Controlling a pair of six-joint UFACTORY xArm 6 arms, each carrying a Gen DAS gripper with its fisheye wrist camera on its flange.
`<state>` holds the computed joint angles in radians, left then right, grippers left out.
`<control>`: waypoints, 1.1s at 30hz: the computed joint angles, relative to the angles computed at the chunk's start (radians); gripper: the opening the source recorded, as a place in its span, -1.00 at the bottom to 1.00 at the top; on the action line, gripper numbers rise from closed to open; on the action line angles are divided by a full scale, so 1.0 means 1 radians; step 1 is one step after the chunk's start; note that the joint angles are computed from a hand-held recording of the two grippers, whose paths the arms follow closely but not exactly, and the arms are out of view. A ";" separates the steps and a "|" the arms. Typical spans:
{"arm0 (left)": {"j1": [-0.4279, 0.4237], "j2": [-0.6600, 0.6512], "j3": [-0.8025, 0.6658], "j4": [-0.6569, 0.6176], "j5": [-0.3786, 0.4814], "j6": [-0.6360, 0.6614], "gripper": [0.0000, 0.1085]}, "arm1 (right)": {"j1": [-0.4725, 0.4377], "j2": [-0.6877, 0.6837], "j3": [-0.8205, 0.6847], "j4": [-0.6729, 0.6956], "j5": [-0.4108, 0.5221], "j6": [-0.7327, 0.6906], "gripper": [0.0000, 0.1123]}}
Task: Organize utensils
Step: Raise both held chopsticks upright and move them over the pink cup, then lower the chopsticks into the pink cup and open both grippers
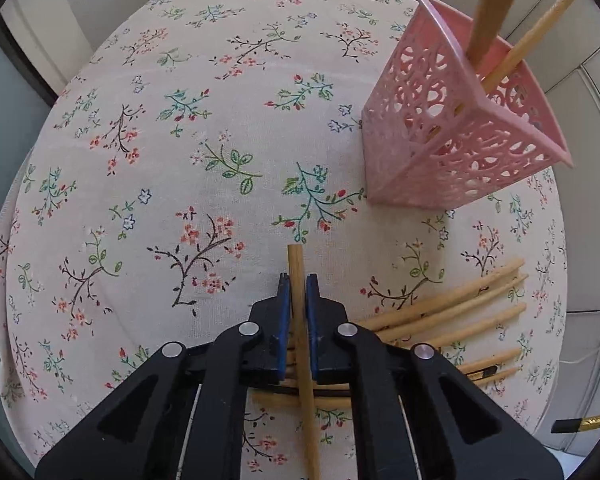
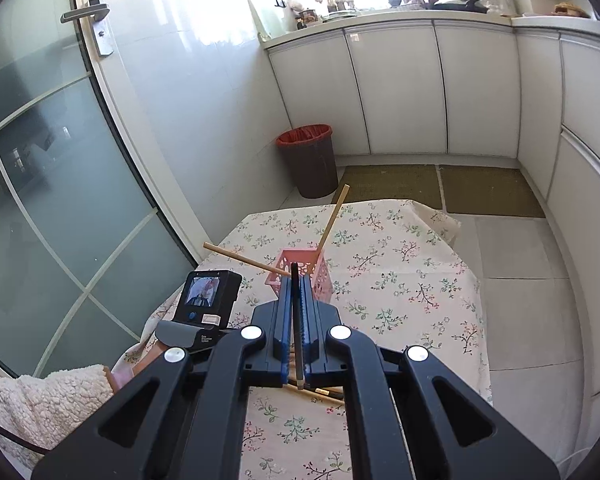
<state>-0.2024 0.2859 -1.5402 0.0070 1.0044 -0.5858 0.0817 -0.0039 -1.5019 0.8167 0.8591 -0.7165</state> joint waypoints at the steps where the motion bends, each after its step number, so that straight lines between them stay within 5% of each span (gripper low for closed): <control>1: 0.004 -0.022 0.024 -0.015 -0.023 0.003 -0.89 | 0.000 0.003 -0.002 0.000 0.001 -0.001 -0.92; 10: -0.015 -0.292 0.206 -0.072 -0.125 0.068 -0.89 | -0.006 -0.017 0.003 0.039 0.013 -0.028 -0.92; 17: -0.098 -0.399 0.143 0.026 -0.140 0.050 -0.89 | -0.007 -0.041 -0.020 0.042 0.008 -0.025 -0.92; 25: -0.147 -0.256 -0.234 0.144 -0.072 0.085 -0.89 | -0.002 0.014 -0.155 -0.009 -0.011 0.028 -0.93; 33: -0.126 0.064 -0.750 0.248 0.058 0.093 -0.89 | 0.022 0.161 -0.367 -0.053 -0.028 0.106 -0.92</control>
